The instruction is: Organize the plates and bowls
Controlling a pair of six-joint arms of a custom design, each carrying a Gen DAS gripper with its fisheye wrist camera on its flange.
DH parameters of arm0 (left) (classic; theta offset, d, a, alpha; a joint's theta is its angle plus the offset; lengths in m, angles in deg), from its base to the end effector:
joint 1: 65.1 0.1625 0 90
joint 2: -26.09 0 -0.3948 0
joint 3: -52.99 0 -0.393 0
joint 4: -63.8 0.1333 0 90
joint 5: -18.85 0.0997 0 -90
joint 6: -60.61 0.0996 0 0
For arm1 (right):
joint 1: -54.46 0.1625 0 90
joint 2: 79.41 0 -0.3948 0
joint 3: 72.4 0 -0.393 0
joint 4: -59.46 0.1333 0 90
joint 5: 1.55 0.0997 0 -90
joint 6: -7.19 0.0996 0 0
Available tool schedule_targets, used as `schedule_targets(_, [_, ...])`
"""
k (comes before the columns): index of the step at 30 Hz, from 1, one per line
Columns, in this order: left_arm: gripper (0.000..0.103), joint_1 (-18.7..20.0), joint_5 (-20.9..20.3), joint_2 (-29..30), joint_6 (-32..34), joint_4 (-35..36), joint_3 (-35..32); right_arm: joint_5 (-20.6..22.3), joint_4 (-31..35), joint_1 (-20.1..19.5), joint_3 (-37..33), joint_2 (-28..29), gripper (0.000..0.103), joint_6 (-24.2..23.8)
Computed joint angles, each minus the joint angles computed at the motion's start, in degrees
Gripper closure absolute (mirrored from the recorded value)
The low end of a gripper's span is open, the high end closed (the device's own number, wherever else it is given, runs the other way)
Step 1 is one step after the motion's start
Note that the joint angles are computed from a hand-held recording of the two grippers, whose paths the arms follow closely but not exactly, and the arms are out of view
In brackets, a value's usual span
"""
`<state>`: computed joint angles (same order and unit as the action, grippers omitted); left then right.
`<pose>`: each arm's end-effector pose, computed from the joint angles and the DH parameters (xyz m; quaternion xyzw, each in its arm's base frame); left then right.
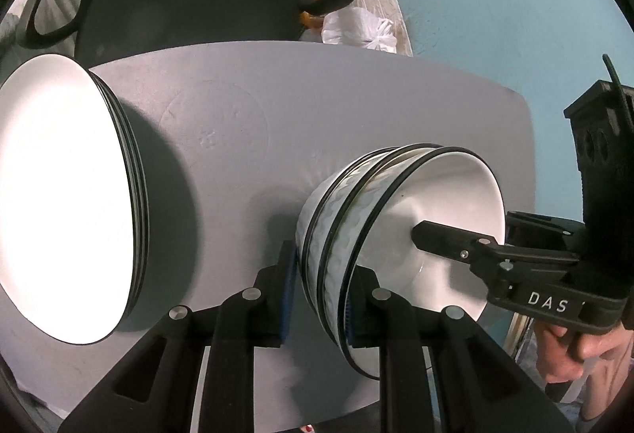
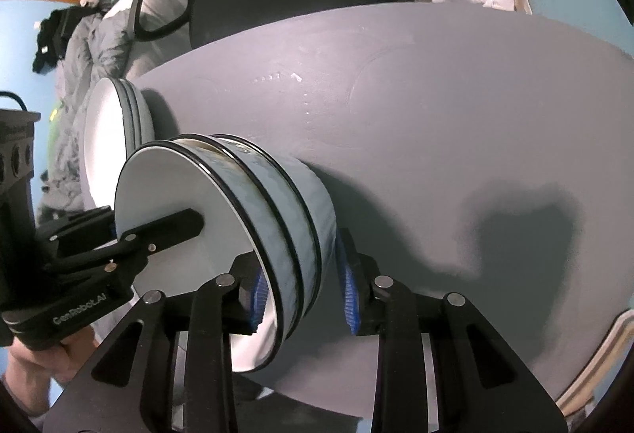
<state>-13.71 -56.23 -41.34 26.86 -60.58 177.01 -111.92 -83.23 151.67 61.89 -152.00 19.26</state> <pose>-0.1403 -0.4304 0.0722 0.0662 0.9710 0.0789 0.2156 0.1466 -0.3728 0.0854 -0.0277 -0.9809 -0.0467 0.1867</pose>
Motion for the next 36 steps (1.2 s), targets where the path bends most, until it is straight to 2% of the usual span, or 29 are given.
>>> schedule_targets(7, [0.084, -0.73, 0.69, -0.34, 0.44, 0.66, 0.24, -4.39, 0.95, 3.33, -1.3, 1.86, 0.072, 1.93])
schedule_targets(9, [0.084, -0.61, 0.35, -0.02, 0.61, 1.33, -0.22, -5.66, 1.93, 4.37, -1.87, 2.5, 0.073, 3.83])
schedule_targets(14, [0.084, -1.05, 0.69, 0.51, 1.58, 1.74, -0.53, -6.64, 6.63, 5.09, -3.87, 2.97, 0.08, 9.0])
schedule_targets(17, [0.084, -0.54, 0.15, 0.52, 2.0, 1.63, -0.67, -7.15, 7.78, 5.5, -4.45, 3.33, 0.081, 9.55])
schedule_targets(20, [0.083, 0.23, -0.76, 0.25, 2.5, 0.9, -0.37, -6.11, 8.08, 4.88, -4.74, 3.3, 0.081, 9.59])
schedule_targets(28, [0.077, 3.08, -4.53, -0.04, 2.42, -0.33, -0.13, 1.38, 4.38, -0.63, -1.7, -0.21, 0.08, 8.91])
schedule_targets(36, [0.078, 2.65, -3.68, 0.45, 3.99, -0.78, 0.43, 0.82, 2.15, 0.16, -0.75, 0.0, 0.08, 9.04])
